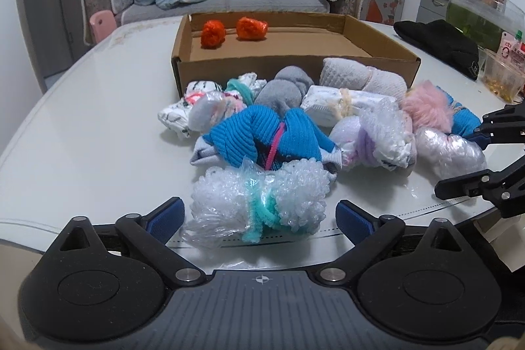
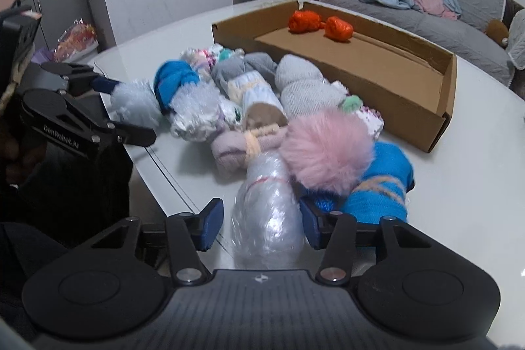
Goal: Organize objects
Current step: 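Grasp the bubble-wrap bundle with the left tool while the right tool grasps a clear roll, then carry both bubble-wrap bundles into the tray beside the orange bundles and release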
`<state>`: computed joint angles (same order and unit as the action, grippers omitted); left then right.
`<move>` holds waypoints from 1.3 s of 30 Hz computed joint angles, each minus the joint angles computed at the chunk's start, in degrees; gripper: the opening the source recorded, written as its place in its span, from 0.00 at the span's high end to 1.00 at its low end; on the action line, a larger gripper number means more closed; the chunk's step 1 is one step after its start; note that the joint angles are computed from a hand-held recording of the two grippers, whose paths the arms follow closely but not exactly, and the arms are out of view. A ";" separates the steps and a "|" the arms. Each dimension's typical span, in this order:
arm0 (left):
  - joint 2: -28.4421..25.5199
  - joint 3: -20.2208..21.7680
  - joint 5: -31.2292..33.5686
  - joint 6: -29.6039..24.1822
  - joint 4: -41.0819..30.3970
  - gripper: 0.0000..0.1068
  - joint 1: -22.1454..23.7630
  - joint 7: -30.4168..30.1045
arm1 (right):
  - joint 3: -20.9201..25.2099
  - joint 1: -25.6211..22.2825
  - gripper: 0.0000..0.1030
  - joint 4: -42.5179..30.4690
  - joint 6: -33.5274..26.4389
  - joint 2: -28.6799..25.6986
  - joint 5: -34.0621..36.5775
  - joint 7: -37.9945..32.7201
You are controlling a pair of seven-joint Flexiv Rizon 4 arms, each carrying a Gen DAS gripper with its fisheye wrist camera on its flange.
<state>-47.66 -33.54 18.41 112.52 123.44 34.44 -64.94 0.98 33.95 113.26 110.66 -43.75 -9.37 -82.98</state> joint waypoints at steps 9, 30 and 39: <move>-0.85 -1.13 2.50 1.44 0.13 0.34 1.64 -0.28 | 2.03 -2.53 0.71 0.69 0.97 0.42 -0.55 0.56; 3.48 -8.30 0.94 -2.00 0.02 0.36 9.76 1.46 | 8.11 -11.27 0.72 0.00 2.78 3.99 -7.63 2.03; 2.86 -14.34 -4.02 -7.76 -9.54 0.36 8.64 4.99 | 5.47 -11.21 0.72 -8.75 2.25 2.66 -8.14 2.26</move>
<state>-44.80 -47.88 14.40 104.76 113.90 43.08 -59.94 6.45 22.74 104.50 112.92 -41.08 -17.51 -80.72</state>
